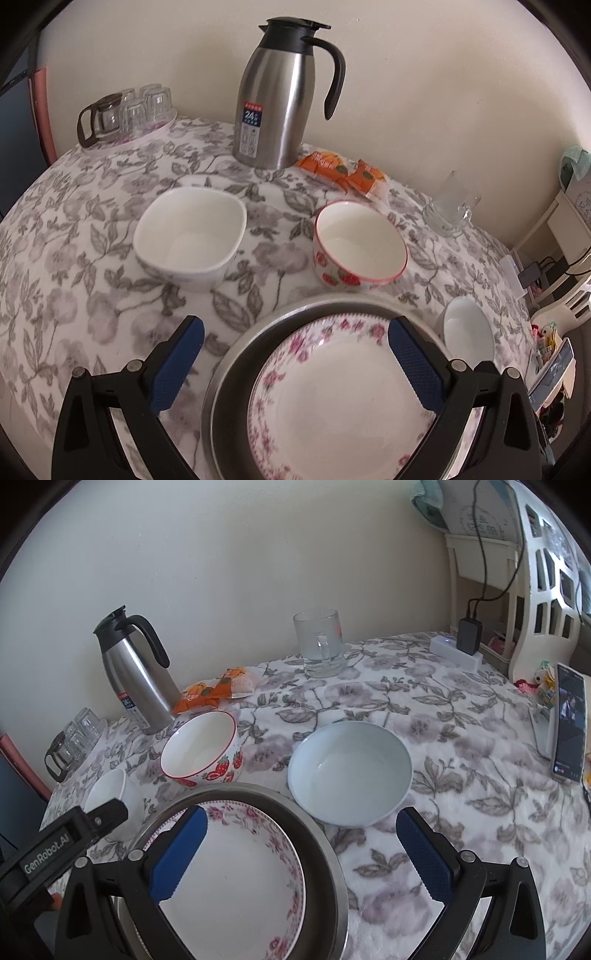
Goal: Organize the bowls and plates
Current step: 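Move both grippers to the rim of the red-rimmed strawberry bowl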
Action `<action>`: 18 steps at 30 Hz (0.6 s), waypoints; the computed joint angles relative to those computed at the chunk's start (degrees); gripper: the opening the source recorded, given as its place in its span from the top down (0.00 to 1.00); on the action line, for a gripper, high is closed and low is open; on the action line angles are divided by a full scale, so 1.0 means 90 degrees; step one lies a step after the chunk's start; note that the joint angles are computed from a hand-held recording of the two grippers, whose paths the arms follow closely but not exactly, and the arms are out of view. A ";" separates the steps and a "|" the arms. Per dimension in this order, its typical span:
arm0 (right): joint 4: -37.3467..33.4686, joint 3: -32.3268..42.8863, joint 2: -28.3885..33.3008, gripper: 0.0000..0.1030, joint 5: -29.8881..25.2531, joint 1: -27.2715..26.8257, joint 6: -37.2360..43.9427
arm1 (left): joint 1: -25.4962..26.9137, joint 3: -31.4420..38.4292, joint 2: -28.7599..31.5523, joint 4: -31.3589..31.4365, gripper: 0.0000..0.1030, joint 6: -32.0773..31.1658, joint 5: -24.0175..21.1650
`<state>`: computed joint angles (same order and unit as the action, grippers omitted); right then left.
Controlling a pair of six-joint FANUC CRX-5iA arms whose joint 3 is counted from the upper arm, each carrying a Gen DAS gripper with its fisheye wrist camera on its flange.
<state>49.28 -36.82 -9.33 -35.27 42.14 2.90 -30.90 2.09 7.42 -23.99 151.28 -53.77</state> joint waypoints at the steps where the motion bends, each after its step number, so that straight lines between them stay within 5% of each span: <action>1: -0.0069 0.0081 0.0060 0.00 -0.0053 0.0001 0.0090 | 0.0039 0.0038 0.0025 0.0045 0.03 -0.0065 0.0043; 18: -0.1654 0.1508 0.1011 0.00 -0.0359 -0.0234 0.1769 | 0.0742 0.0199 0.0311 0.0846 0.03 -0.0985 0.0767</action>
